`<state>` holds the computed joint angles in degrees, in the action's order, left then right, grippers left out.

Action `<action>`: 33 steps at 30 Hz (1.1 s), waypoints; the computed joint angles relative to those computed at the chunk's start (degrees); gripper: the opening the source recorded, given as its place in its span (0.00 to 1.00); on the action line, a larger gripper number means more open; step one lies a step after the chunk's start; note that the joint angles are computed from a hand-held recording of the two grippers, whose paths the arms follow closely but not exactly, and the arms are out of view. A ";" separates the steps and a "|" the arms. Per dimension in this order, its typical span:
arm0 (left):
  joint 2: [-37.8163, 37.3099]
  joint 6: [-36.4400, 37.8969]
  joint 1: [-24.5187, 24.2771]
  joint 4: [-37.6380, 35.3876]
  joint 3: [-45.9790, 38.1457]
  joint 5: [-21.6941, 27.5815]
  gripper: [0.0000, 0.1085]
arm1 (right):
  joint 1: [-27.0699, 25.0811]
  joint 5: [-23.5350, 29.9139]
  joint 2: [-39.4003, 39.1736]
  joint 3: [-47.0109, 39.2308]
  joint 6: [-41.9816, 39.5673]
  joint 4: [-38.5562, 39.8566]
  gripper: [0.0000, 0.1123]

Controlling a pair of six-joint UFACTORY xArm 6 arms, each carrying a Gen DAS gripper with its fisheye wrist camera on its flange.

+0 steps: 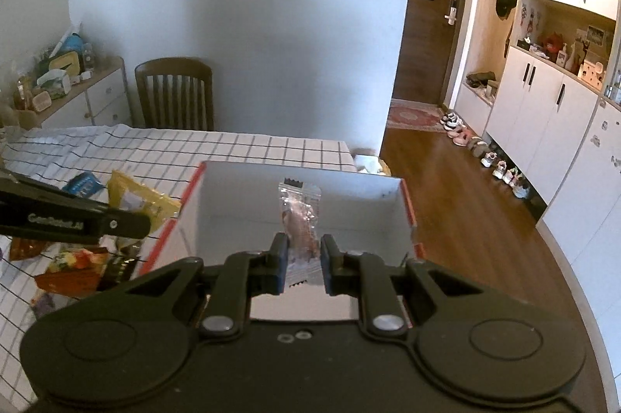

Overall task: Organize snacks
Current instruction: 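Carry the yellow wrapper and jerky bag with both tools over the red box, then open the left tool dropping the yellow wrapper while the right tool releases the jerky bag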

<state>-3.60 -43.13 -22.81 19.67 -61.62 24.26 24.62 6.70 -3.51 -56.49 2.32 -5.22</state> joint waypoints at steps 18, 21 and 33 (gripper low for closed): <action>27.18 4.37 -1.91 -4.34 -30.39 12.37 0.19 | -4.21 6.51 12.09 -11.40 -17.34 14.89 0.15; 30.79 5.84 -1.96 -5.88 -34.57 14.77 0.19 | -4.65 8.33 14.48 -13.87 -17.37 13.96 0.15; 39.83 8.06 -2.12 -8.25 -45.42 23.79 0.19 | -4.59 15.30 21.24 -21.19 -16.86 12.52 0.15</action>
